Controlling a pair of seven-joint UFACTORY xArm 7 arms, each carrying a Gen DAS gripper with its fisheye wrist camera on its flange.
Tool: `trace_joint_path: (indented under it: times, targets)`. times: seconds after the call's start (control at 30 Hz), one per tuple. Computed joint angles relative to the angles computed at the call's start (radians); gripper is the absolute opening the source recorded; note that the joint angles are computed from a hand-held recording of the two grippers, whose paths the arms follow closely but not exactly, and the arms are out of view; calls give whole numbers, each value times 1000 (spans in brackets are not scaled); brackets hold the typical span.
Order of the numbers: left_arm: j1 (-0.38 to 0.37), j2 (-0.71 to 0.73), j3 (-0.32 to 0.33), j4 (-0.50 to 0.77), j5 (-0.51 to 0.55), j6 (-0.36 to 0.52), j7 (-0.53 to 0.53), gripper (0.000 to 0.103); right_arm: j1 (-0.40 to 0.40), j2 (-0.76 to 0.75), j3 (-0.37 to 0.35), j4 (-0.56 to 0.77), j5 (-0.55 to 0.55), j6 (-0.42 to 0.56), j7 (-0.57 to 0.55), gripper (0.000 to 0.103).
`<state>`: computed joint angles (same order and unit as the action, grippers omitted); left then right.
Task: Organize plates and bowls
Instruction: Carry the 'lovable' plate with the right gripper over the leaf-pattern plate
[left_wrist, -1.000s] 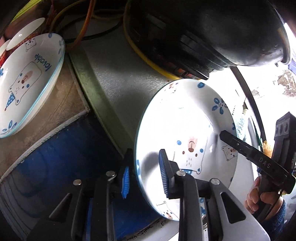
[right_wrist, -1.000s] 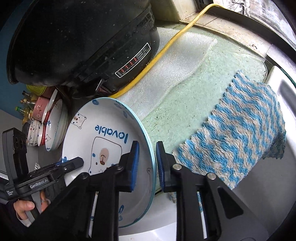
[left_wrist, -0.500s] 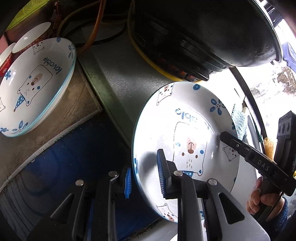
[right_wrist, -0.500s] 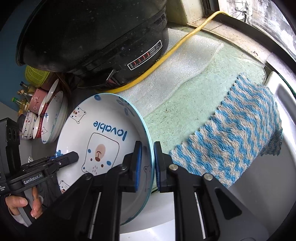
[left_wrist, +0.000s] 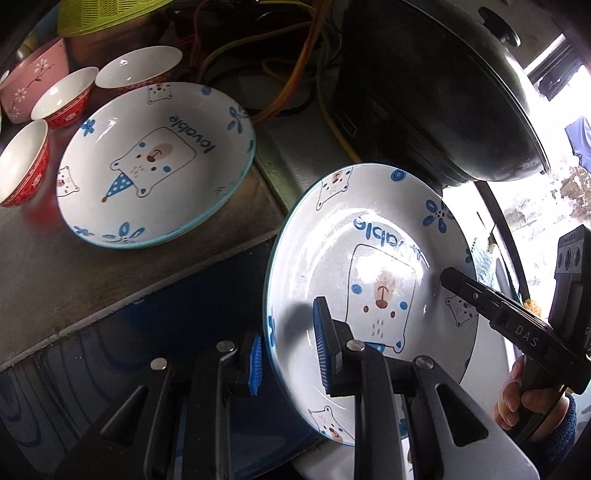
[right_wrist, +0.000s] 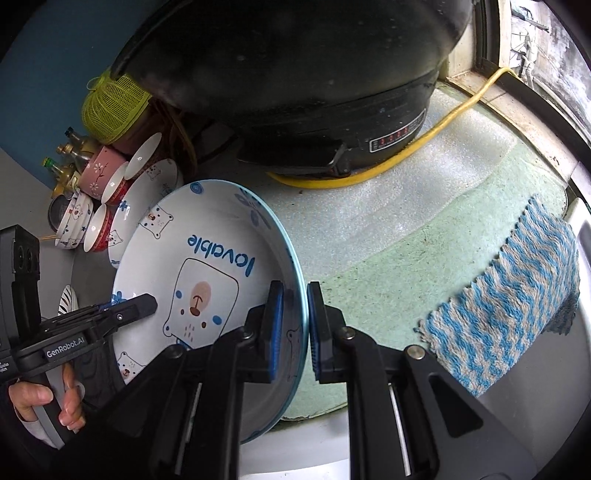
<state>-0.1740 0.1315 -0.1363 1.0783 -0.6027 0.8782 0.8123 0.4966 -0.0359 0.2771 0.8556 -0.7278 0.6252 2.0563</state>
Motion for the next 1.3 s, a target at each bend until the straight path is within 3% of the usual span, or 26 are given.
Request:
trace_joint_path:
  times: [0.7, 1.07, 1.3]
  targets:
    - [192, 30, 92, 62, -63, 12, 33, 23, 114, 313, -109, 404, 89, -27, -399, 14]
    - [296, 75, 126, 107, -82, -6, -13, 23, 196, 548, -166, 741, 239, 4, -696, 14]
    - [372, 125, 140, 161, -98, -20, -43, 23, 241, 745, -187, 1045, 358, 80, -901, 14]
